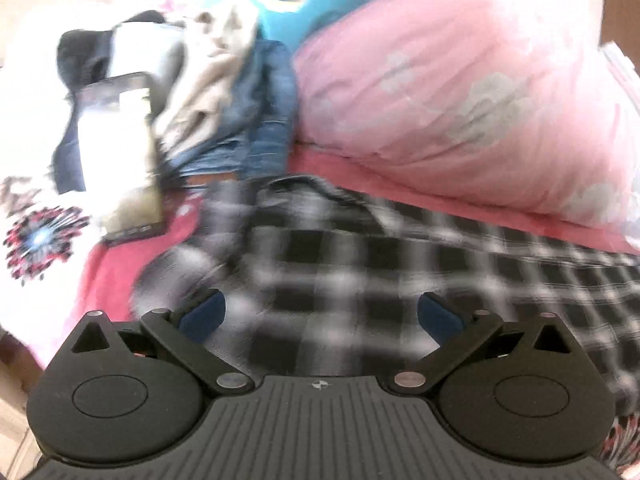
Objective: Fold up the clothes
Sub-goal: 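Grasp a bunched shirt fold with the left gripper and lift it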
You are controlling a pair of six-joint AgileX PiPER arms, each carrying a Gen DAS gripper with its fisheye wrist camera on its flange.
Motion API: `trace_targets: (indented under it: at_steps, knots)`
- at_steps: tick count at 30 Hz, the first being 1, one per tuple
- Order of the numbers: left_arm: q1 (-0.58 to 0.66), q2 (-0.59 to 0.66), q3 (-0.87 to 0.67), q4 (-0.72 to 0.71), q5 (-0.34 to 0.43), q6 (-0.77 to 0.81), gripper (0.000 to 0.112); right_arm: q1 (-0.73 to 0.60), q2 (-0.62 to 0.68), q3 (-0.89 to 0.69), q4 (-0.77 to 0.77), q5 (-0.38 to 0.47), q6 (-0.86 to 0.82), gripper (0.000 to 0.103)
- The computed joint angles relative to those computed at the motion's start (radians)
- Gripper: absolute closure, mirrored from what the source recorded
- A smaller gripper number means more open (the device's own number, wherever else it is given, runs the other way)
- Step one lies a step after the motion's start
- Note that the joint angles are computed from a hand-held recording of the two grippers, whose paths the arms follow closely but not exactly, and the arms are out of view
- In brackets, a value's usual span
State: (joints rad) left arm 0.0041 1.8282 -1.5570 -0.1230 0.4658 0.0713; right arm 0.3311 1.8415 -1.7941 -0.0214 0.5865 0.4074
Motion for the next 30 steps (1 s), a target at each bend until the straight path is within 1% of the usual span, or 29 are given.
trace_targets:
  at_steps: [2,3,4,5,8,9,10,11,12,14,18,19,21,26,28,30]
  knots:
    - [0.018,-0.073,0.119,-0.001,-0.075,-0.017,0.009,0.088,0.120,-0.158,-0.109,0.098,0.036,0.000]
    - [0.031,-0.088,0.148,-0.030,-0.092,0.002,0.009,0.132,0.177,-0.235,-0.166,0.139,0.042,0.000]
    - [0.045,-0.097,0.173,-0.067,-0.106,0.030,0.009,0.168,0.224,-0.295,-0.208,0.163,0.044,0.000]
    - [0.060,-0.106,0.196,-0.108,-0.120,0.063,0.009,0.197,0.266,-0.347,-0.243,0.186,0.052,0.000]
    - [0.092,-0.111,0.226,-0.216,-0.123,0.165,0.009,0.255,0.392,-0.516,-0.305,0.269,0.077,0.000]
    - [0.101,-0.110,0.235,-0.249,-0.133,0.195,0.009,0.266,0.450,-0.606,-0.318,0.329,0.069,0.000]
    - [0.109,-0.108,0.243,-0.299,-0.143,0.238,0.009,0.276,0.487,-0.657,-0.336,0.365,0.065,0.000]
    - [0.116,-0.107,0.250,-0.344,-0.149,0.275,0.009,0.285,0.505,-0.668,-0.355,0.378,0.073,0.000]
    - [0.125,-0.100,0.246,-0.389,-0.150,0.308,0.009,0.294,0.501,-0.638,-0.387,0.364,0.102,0.000]
    - [0.147,-0.086,0.238,-0.510,-0.148,0.411,0.009,0.307,0.452,-0.519,-0.459,0.291,0.181,0.000]
    - [0.177,-0.048,0.199,-0.603,-0.127,0.460,0.009,0.316,0.412,-0.422,-0.524,0.235,0.264,0.000]
    - [0.187,-0.041,0.191,-0.652,-0.118,0.495,0.009,0.319,0.408,-0.407,-0.539,0.225,0.283,0.000]
    - [0.208,-0.027,0.175,-0.755,-0.097,0.569,0.009,0.327,0.409,-0.399,-0.566,0.224,0.304,0.000]
    - [0.232,-0.007,0.166,-0.831,-0.060,0.602,0.011,0.327,0.447,-0.462,-0.566,0.250,0.289,0.000]
    - [0.250,-0.001,0.178,-0.918,-0.025,0.654,0.012,0.327,0.447,-0.458,-0.572,0.245,0.294,0.000]
    - [0.260,0.003,0.195,-1.006,-0.013,0.721,0.013,0.327,0.441,-0.443,-0.580,0.233,0.305,0.000]
